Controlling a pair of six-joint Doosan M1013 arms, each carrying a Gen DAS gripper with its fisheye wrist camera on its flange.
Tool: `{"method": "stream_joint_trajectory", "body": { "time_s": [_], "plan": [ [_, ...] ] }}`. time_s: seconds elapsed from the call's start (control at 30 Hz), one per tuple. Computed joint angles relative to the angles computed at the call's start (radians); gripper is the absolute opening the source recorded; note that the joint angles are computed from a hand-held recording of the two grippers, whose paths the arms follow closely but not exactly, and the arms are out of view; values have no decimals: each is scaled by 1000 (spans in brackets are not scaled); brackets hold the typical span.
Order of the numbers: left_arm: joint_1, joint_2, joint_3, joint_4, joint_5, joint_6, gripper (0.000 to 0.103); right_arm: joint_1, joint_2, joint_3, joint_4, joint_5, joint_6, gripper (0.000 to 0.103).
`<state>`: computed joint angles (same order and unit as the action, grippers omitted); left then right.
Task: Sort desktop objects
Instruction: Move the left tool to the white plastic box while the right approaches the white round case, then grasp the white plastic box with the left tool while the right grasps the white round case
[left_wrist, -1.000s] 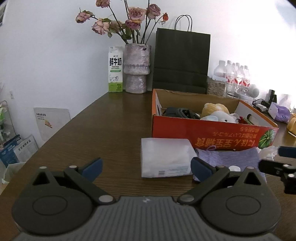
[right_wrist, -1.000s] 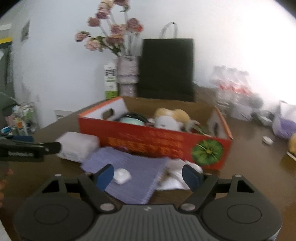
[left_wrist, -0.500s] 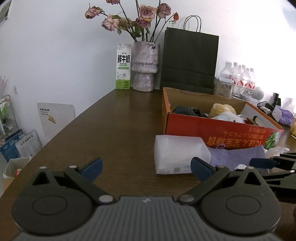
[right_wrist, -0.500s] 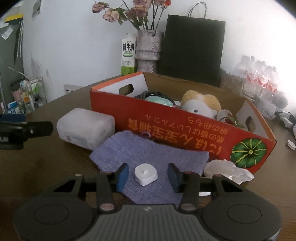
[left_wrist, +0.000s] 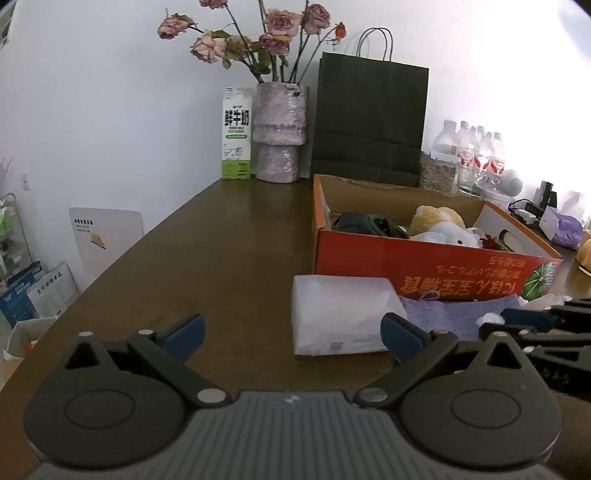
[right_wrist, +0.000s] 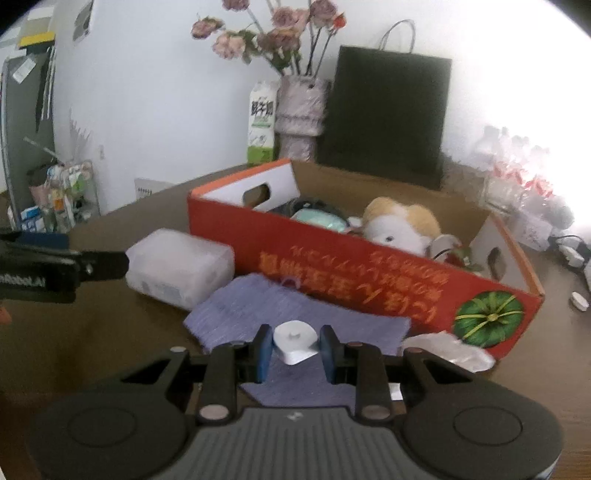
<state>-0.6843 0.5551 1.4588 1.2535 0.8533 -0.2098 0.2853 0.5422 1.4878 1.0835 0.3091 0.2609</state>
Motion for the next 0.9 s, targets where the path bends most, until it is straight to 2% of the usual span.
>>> {"method": "stream_joint_trajectory", "body": {
  "time_s": [0.4, 0.73, 0.9],
  "plan": [
    [8, 65, -122, -99, 8, 147, 103, -65, -23, 15, 203, -35, -133, 26],
    [26, 133, -230, -207, 66, 280, 103, -93, 15, -26, 162, -28, -43, 26],
    [39, 147, -246, -248, 71, 274, 103, -100, 32, -38, 151, -6, -12, 26]
  ]
}}
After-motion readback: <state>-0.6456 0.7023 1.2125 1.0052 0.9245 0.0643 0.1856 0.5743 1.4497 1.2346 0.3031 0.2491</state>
